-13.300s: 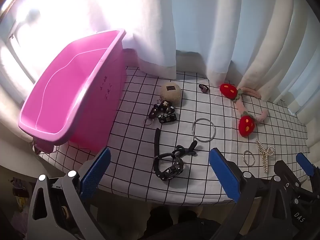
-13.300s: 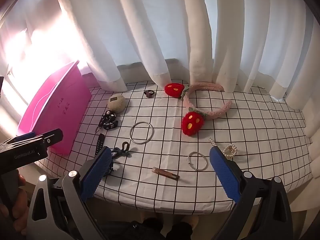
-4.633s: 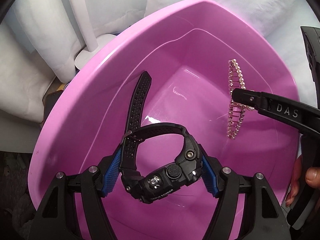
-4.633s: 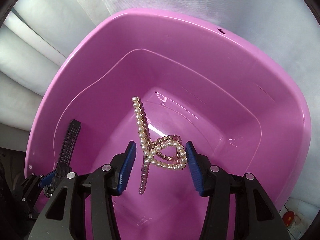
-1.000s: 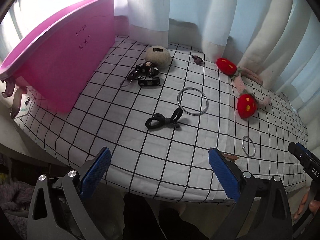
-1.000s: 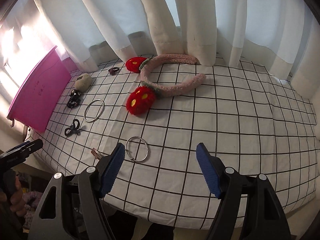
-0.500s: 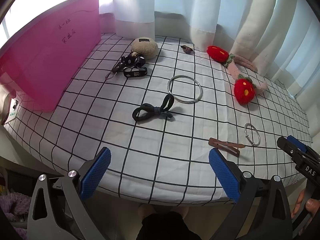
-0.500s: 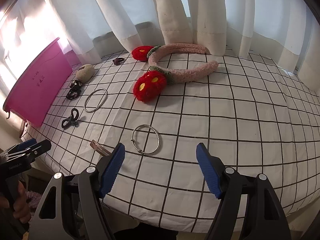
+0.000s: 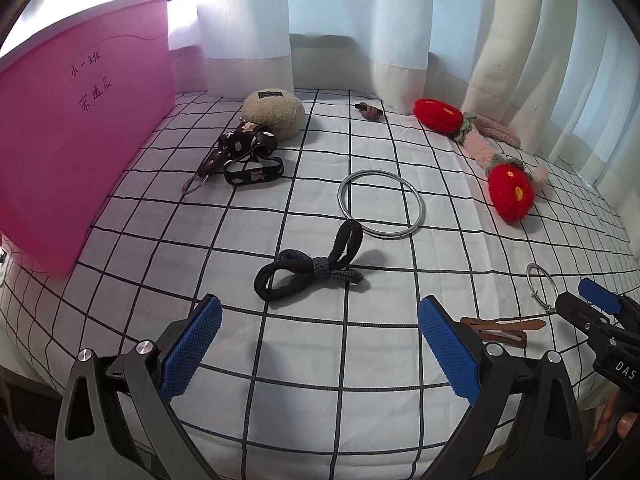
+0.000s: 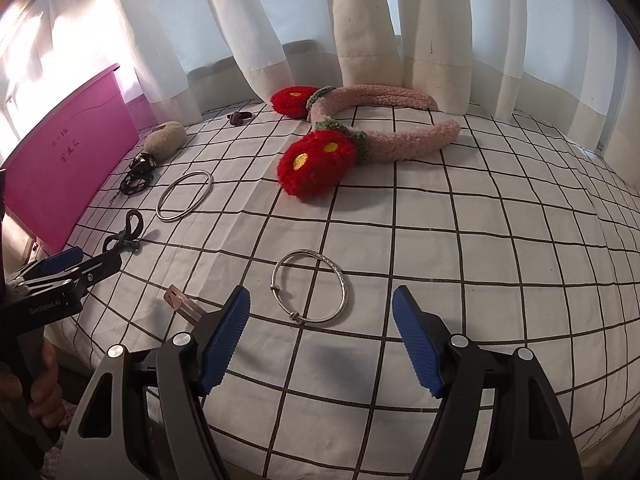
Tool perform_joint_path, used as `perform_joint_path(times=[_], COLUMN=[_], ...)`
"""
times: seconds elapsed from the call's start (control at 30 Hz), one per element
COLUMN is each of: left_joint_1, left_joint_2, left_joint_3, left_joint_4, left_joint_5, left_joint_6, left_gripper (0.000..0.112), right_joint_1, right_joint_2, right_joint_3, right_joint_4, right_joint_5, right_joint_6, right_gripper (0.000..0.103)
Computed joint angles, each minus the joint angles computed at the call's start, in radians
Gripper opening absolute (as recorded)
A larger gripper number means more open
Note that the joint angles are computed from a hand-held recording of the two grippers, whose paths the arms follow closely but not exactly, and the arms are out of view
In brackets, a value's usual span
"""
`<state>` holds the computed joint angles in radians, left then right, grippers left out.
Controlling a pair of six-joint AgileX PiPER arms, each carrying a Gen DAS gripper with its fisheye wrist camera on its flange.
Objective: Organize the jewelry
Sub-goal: 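Move the left tool to the black hair tie while the right tool approaches the silver bangle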
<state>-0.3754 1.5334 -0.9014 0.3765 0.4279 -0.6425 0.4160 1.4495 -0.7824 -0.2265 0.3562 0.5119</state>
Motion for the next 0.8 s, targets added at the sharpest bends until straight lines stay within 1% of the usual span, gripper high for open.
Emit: perform_joint_path(times=[0.03,0.13,0.23,0.3,0.33,0.43,0.53,0.57,0.63,0.7,0.8], left_joint_1=[-0.001,-0.006,-0.003,-0.006,-0.01,-0.013,0.003,0.008,0.012,0.011,0.031], left_joint_2=[0.005,0.023,0.044,0.057,0.063,0.082,0.097,0.102,0.111,0.128,0.145], left_joint_3=[0.007,0.011,0.002,-0.005,-0.007,-0.014,-0.022,-0.024,-0.031,-0.053,-0.082], left_joint_4=[0.015,0.062,0.042,0.054,0.073,0.104,0.057,0.045,0.052,0.064,-0.013], left_joint_5=[-0.019,-0.05,-0.065,-0.068,-0.071,-0.076,-0.085,-0.089,-0.089,-0.069,-0.069], left_joint_6=[-0.016,-0.065,-0.044,-0.047,-0.061,-0.082,-0.04,-0.03,-0.034,-0.042,0.029], left_gripper=[0.097,0.097,0.097,0.097,0.097,0.097,0.097,0.097,0.097,0.097,0.097], right_joint_1=[0.006,0.01,0.011,0.019,0.028,0.039,0.045,0.054,0.074,0.085,0.095], right_joint_2=[0.003,0.021,0.05,0.058,0.06,0.065,0.073,0.078,0.088,0.095,0.102], right_joint_3=[0.006,0.018,0.016,0.021,0.021,0.021,0.013,0.009,0.001,-0.002,-0.007], right_joint_4=[-0.05,-0.126,-0.155,-0.217,-0.266,-0.321,-0.343,-0.373,-0.437,-0.479,-0.516], right_joint_5=[-0.01,-0.044,-0.061,-0.068,-0.063,-0.058,-0.052,-0.042,-0.021,-0.012,-0.003], right_joint_6=[0.044,0.101,0.121,0.183,0.233,0.283,0.307,0.334,0.391,0.437,0.491], right_gripper=[0.07,0.07,0.07,0.07,0.07,0.07,0.07,0.07,0.071,0.072,0.073])
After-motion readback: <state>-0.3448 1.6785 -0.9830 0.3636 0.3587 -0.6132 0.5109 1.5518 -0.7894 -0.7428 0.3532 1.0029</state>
